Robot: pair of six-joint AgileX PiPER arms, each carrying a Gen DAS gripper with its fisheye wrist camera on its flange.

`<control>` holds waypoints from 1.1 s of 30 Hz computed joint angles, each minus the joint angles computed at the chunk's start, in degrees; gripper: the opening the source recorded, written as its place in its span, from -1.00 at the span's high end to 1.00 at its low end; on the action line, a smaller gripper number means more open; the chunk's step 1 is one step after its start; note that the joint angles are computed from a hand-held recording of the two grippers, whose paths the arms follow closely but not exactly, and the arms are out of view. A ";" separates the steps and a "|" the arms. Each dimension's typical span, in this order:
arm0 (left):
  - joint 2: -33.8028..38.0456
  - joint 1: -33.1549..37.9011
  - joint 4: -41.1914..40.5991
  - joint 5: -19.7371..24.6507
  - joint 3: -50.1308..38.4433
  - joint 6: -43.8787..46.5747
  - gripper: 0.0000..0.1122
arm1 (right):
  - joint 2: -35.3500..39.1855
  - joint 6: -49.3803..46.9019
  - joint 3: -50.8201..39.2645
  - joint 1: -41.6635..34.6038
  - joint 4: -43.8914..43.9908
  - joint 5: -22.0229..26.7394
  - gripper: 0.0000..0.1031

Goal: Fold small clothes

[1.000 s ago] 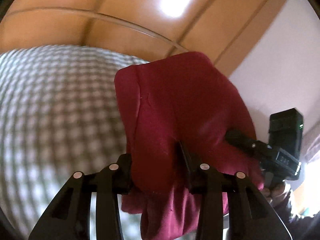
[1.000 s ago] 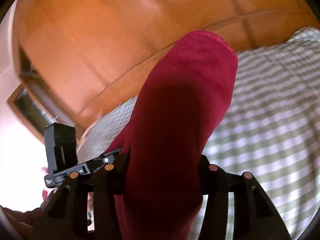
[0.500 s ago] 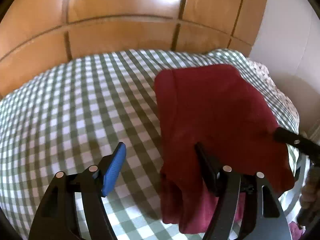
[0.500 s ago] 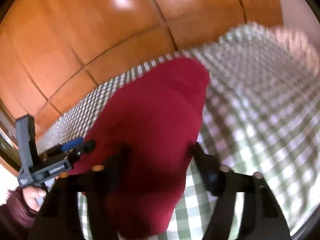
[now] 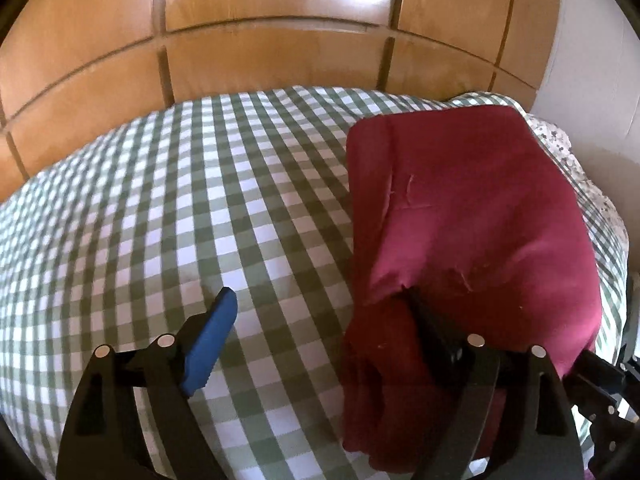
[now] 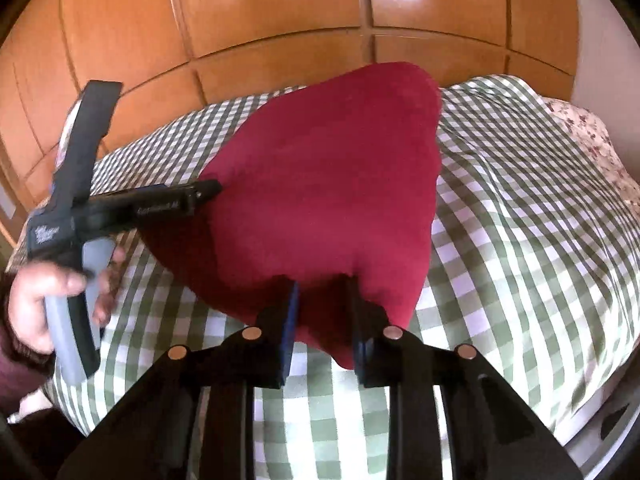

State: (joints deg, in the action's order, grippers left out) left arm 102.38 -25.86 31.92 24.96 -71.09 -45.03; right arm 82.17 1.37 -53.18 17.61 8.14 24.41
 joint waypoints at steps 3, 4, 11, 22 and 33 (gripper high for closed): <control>-2.85 -1.18 4.01 0.79 2.21 -5.02 -0.55 | -1.45 5.13 -0.19 1.30 -4.27 1.17 0.31; -3.87 -1.61 5.75 1.04 3.07 -7.09 -0.57 | -2.43 7.02 0.34 2.18 -5.41 1.21 0.22; -11.59 -5.60 18.61 4.31 10.20 -21.15 -0.59 | -3.79 26.06 0.90 8.29 -22.33 3.06 -0.42; -25.20 -12.54 29.80 11.53 21.72 -36.77 -0.66 | -8.59 45.01 0.94 13.40 -34.29 10.89 -0.83; -30.50 -21.52 33.72 20.68 25.70 -43.40 -0.71 | -12.98 63.59 1.50 22.58 -50.91 19.11 -0.95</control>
